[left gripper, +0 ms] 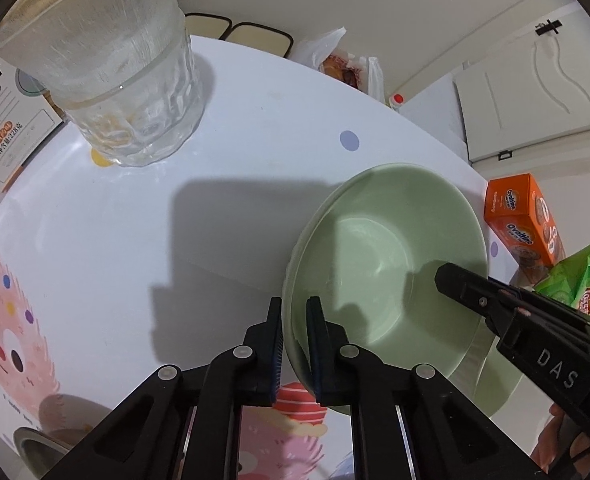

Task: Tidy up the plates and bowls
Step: 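Lift the green bowl with both grippers and carry it beside the steel bowl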

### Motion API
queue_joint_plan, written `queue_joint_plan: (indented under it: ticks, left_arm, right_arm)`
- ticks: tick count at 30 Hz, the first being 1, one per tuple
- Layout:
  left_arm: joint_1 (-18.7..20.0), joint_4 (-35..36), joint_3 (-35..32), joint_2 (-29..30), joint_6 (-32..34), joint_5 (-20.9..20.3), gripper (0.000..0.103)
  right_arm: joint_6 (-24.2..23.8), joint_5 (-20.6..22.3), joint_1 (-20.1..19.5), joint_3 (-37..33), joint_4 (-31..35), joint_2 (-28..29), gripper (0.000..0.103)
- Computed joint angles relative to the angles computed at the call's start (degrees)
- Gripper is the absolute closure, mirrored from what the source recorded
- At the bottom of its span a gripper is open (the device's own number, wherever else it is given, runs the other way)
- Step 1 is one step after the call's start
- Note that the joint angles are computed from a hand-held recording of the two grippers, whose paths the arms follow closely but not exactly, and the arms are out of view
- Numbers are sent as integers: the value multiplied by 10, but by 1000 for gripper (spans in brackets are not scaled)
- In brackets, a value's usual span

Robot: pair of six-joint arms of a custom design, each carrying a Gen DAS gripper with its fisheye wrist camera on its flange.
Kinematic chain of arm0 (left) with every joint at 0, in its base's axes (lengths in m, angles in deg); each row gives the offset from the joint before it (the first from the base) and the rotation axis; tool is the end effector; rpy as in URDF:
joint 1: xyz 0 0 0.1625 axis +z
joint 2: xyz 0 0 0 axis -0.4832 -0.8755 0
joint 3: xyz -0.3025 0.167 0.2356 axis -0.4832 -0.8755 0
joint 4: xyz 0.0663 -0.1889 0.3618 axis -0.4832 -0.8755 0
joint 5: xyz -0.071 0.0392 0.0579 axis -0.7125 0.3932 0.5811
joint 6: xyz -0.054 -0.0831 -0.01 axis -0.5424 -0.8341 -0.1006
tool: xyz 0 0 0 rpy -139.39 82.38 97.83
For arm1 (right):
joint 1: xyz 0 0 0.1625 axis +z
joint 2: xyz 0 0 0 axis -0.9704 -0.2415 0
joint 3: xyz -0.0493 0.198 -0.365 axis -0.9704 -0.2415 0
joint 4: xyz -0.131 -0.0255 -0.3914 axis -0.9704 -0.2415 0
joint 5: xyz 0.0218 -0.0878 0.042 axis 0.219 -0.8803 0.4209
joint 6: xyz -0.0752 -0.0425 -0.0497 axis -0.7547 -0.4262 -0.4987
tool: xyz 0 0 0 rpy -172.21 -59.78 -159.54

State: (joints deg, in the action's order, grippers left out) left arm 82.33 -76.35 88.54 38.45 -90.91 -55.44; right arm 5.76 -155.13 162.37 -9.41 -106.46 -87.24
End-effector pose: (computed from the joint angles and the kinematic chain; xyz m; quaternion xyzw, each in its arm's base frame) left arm -0.3738 -0.8048 -0.0776 -0.1663 0.9491 -0.0909 0.2517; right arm 0.0259 -0.8629 0.3131 0.1308 -0.9527 -0.0679 0.2656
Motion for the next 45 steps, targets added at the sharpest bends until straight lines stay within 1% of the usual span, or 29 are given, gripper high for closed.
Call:
queue_joint_plan:
  ticks: [1, 2, 5, 7, 11, 16, 18, 22, 24, 28, 31, 32, 37, 42, 45]
  left_arm:
    - [0, -14, 24, -12, -4, 1, 94]
    - [0, -20, 34, -17, -8, 0, 94]
    - [-1, -12, 32, -17, -4, 3, 94]
    - [-2, -25, 56, -30, -6, 3, 95]
    - [-7, -37, 86, -49, -1, 9, 95]
    - [-21, -56, 135, -85, 14, 24, 96]
    - [-28, -59, 151, -98, 21, 24, 96]
    - [-44, -65, 193, -128, 27, 25, 96]
    - [-52, -71, 214, -141, 32, 25, 96]
    - [-69, -80, 251, -163, 40, 17, 96]
    - [-81, -91, 281, -177, 49, 3, 96]
    - [-86, -93, 289, -180, 49, 1, 96]
    - [-111, -101, 331, -188, 63, -16, 96]
    - [-126, -121, 380, -198, 66, -47, 96]
    - [-133, -126, 397, -199, 65, -56, 96]
  right_arm:
    - [-3, -1, 0, 15, -10, -7, 96]
    - [-3, -1, 0, 22, -14, -10, 96]
    - [4, 1, 0, 38, -22, -18, 96]
    - [6, 2, 0, 51, -27, -25, 96]
    - [9, 10, 2, 105, -64, -56, 96]
    - [16, 23, 11, 184, -125, -107, 96]
    - [16, 28, 15, 214, -146, -129, 96]
    - [37, 34, 21, 267, -166, -170, 96]
    - [39, 35, 24, 294, -182, -190, 96]
    - [47, 33, 29, 363, -215, -243, 96]
    - [48, 29, 29, 417, -234, -285, 96]
    - [51, 29, 27, 426, -235, -294, 96]
    - [74, 26, 17, 525, -269, -373, 96]
    - [92, 20, 2, 597, -285, -431, 95]
    - [101, 21, -10, 631, -290, -459, 95]
